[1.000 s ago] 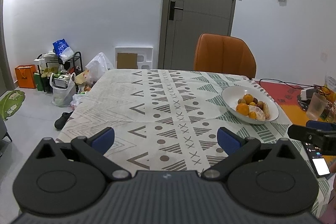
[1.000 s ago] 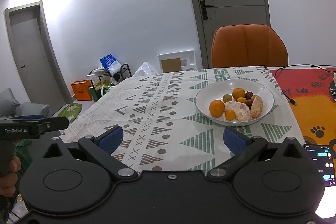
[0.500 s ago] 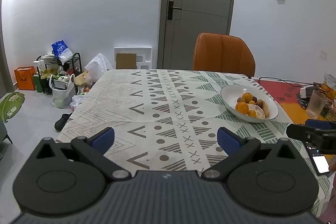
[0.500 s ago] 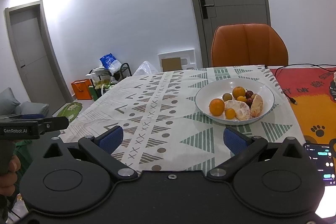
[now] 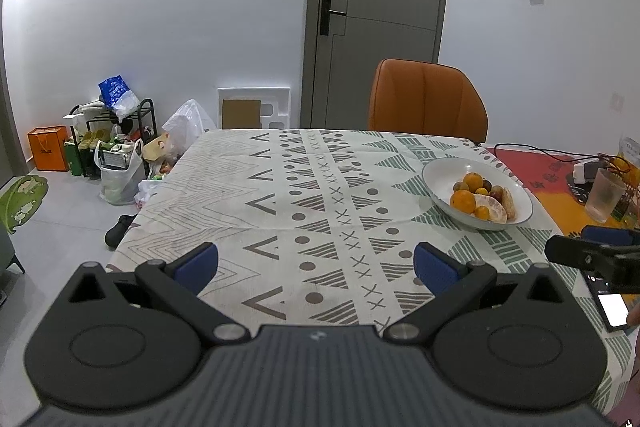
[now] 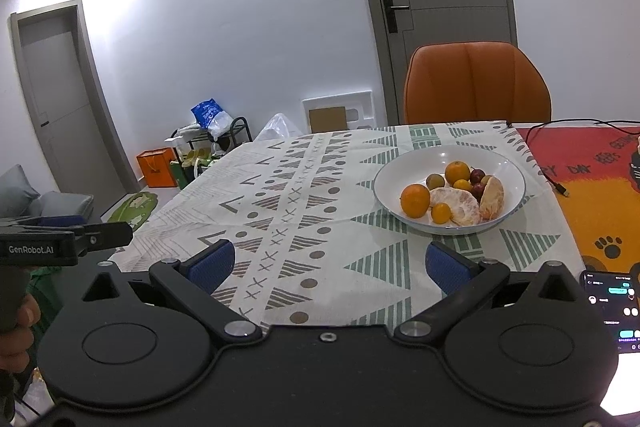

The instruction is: Organize fruits

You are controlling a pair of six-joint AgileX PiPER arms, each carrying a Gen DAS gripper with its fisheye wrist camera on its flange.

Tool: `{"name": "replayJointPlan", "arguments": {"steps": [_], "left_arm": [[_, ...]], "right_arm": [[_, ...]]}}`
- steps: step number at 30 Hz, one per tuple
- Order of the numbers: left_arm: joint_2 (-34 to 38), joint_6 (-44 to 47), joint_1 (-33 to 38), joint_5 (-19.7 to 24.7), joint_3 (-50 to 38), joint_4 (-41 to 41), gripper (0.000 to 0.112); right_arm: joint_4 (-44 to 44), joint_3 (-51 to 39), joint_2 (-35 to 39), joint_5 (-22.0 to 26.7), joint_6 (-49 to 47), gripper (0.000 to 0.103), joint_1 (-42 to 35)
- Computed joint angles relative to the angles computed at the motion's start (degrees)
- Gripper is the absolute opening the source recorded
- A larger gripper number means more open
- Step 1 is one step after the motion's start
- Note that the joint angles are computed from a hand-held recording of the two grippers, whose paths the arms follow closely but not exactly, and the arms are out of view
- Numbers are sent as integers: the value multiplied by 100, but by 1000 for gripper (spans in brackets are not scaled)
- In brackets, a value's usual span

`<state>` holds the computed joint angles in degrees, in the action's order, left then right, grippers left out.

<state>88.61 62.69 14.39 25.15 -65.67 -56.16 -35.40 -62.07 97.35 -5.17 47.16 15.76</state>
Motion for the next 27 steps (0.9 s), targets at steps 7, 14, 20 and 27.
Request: {"name": "replayJointPlan", "arguments": {"steps": [7, 14, 20, 27], "left_arm": [[-12, 78, 13, -14, 41, -57, 103], [0, 112, 36, -4, 42, -71, 103], [6, 154, 53, -1, 53, -98, 103], [22, 232, 102, 20, 76, -157, 103]], "right_arm": [[-129, -18, 27, -1, 126, 103, 2], [-206, -2, 21, -8, 200, 103, 14], [-226, -14, 52, -25, 210, 103, 9], [-310, -6, 44, -21, 283, 103, 15]]}}
